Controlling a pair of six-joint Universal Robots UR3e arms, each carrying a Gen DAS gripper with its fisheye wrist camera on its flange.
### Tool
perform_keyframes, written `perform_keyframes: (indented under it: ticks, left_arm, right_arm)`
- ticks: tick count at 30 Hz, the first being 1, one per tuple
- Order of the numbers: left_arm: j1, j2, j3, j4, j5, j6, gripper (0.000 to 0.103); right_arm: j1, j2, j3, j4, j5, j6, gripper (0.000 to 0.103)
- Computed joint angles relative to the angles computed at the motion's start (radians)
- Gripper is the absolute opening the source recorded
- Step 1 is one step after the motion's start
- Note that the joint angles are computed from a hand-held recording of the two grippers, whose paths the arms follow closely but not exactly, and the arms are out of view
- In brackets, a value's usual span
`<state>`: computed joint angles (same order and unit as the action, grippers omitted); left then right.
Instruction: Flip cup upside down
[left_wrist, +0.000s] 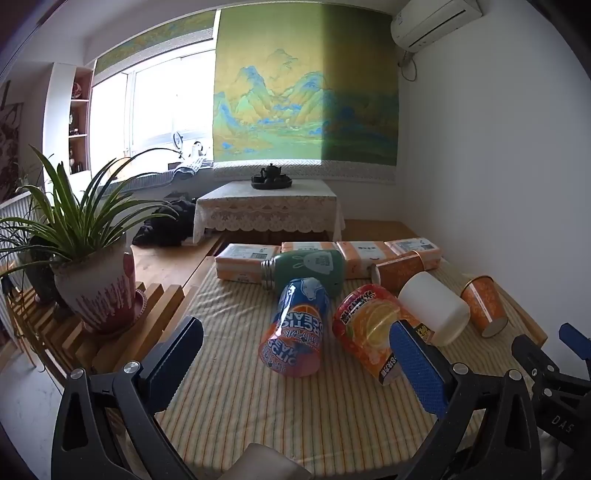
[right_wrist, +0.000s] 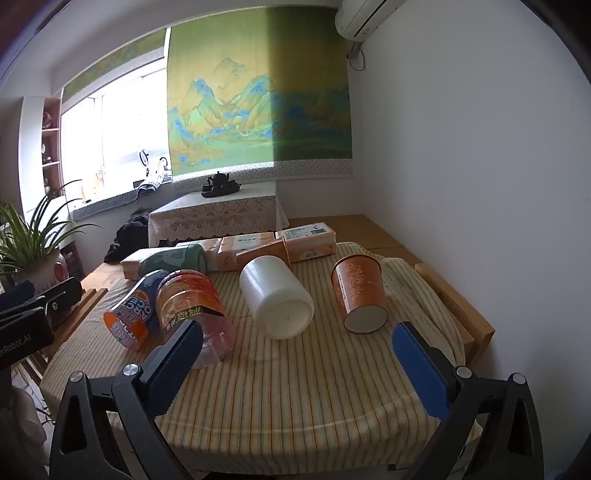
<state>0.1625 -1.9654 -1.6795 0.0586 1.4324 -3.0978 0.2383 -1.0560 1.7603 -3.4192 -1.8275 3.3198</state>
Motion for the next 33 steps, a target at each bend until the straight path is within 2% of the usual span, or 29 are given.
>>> perform_keyframes:
  ticks: [6,18,33]
  left_arm:
    - [0.028,0.006,-0.024,0.019,-0.023,0.02,0.102]
    - [0.018,0.027,-0.05,0.044,-0.009,0.009,0.102]
    - [0.025,-0.005,-0.028,0.019,-0.024,0.013,0.102]
  right_arm:
    - [0.0,-0.005,0.006,-0.004,-0.001,-0.015,0.101]
    - [0.009,-0.008,0.007,-0.027,-0.031,-0.001,0.101]
    - [0.006,0.026,-0.043,-0.029,-0.037,-0.007,0.101]
